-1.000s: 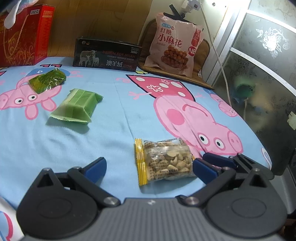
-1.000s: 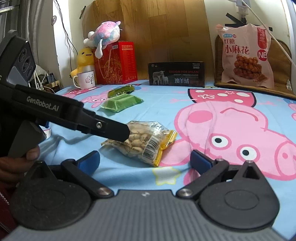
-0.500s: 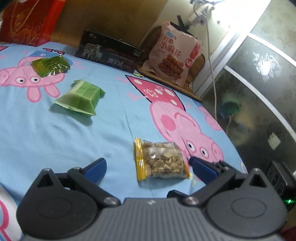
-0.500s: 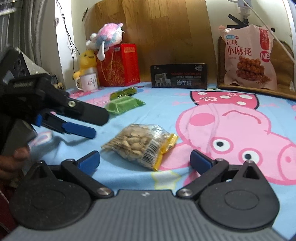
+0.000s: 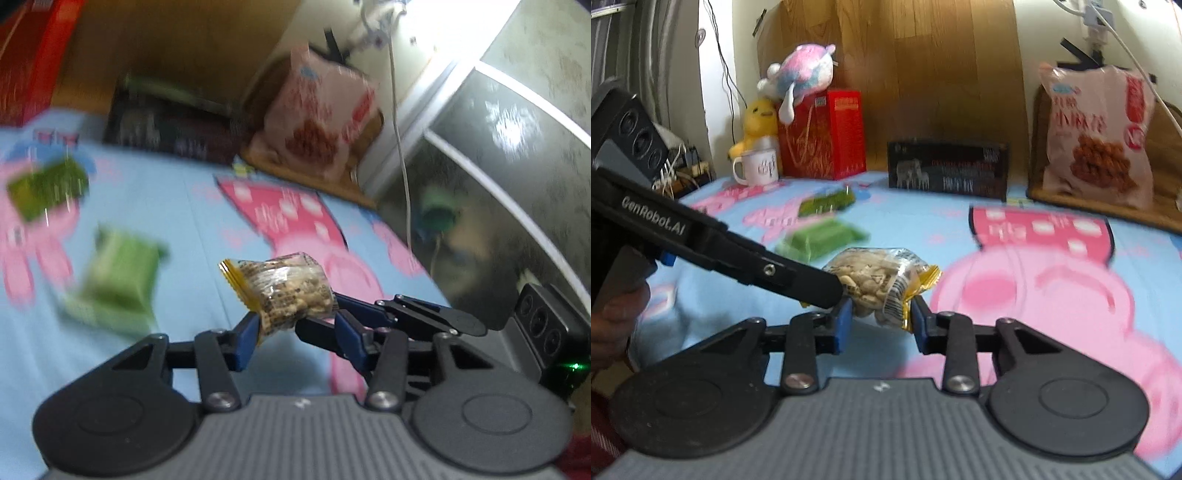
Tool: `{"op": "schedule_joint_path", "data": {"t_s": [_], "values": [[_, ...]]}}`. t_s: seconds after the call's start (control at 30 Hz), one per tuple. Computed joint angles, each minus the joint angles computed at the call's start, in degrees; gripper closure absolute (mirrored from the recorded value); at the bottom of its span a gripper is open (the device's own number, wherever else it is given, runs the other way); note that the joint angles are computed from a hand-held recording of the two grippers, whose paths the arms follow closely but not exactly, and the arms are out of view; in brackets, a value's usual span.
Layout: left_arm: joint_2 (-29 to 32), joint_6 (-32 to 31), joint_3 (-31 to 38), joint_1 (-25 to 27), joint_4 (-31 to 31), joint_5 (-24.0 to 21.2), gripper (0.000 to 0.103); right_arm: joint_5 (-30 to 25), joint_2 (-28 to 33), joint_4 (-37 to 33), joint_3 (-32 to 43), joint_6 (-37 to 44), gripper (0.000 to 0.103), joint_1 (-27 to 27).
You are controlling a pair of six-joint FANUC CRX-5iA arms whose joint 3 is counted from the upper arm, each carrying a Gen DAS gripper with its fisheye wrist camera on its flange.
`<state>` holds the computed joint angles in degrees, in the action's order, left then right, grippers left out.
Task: Organize snacks
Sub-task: 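Grasp the nut bag and carry it into the black tin box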
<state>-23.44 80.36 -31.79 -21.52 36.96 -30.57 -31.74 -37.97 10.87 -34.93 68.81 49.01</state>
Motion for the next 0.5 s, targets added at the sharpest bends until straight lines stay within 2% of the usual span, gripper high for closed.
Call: {"op": "schedule_joint_path", "data": {"t_s": [0.17, 0.27, 0.37, 0.5], "values": [[6.4, -4.1, 8.1, 5.3, 0.1, 2.3, 0.058, 3.8, 14.7, -17.6, 15.0, 20.6, 0.066, -9.3], [12.5, -6.2, 14.1, 8.1, 1.6, 3.7, 0.058, 5.2, 23.7, -25.1, 24.0, 26.7, 0.066, -13.4], [19.4, -5.8, 21.2, 10.2, 0.5, 4.0, 0.058, 5.4, 32.8, -29.3, 33.2, 27.4, 0.066, -16.4], [27.8, 1.5, 31.5, 12.3, -7.0, 1.1, 0.057, 5.2, 42.1, -24.8, 40.6, 21.7, 0.066, -16.8]]}}
